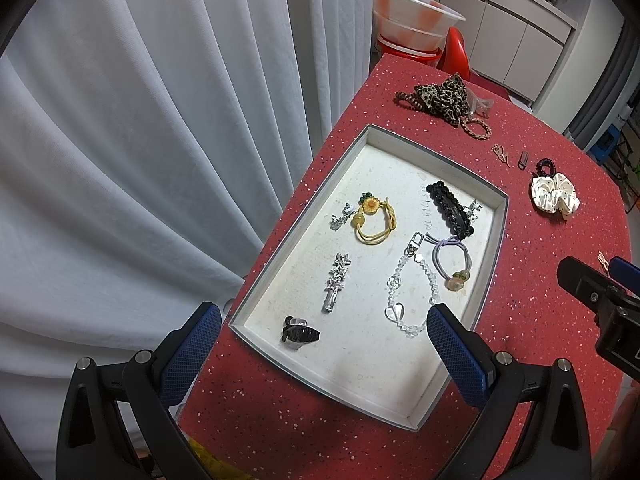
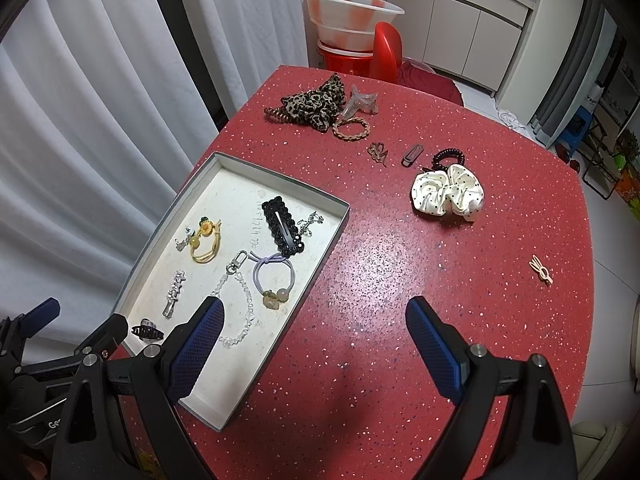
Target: Organize jewelry
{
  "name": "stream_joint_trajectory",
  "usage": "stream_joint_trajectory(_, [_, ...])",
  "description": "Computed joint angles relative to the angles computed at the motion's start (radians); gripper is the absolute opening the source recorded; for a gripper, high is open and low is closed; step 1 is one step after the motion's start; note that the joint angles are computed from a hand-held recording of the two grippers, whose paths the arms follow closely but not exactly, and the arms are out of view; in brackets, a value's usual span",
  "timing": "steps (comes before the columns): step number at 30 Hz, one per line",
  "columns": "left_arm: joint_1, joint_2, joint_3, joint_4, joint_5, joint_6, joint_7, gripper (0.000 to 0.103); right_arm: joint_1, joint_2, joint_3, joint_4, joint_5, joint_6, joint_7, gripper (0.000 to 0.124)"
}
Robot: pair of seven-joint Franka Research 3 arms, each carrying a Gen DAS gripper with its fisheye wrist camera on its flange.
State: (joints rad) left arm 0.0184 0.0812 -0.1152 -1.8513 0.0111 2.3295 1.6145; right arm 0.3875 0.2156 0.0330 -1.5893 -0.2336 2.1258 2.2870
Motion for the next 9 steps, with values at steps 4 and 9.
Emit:
stream_joint_trajectory(4, [0.001,-0.004,0.001,-0.006,0.000,0.001,-0.001,0.103,0.000,-0.003,0.000,-0.007,0.000,0.004,-0.002,0.094])
stream_joint_trajectory(9, [-0.002,0.001,-0.001,0.004,0.006,-0.007,-0.003,0.103,-0.001,-0.007,0.001,-0.012,0.002,0.007,-0.005,0.094])
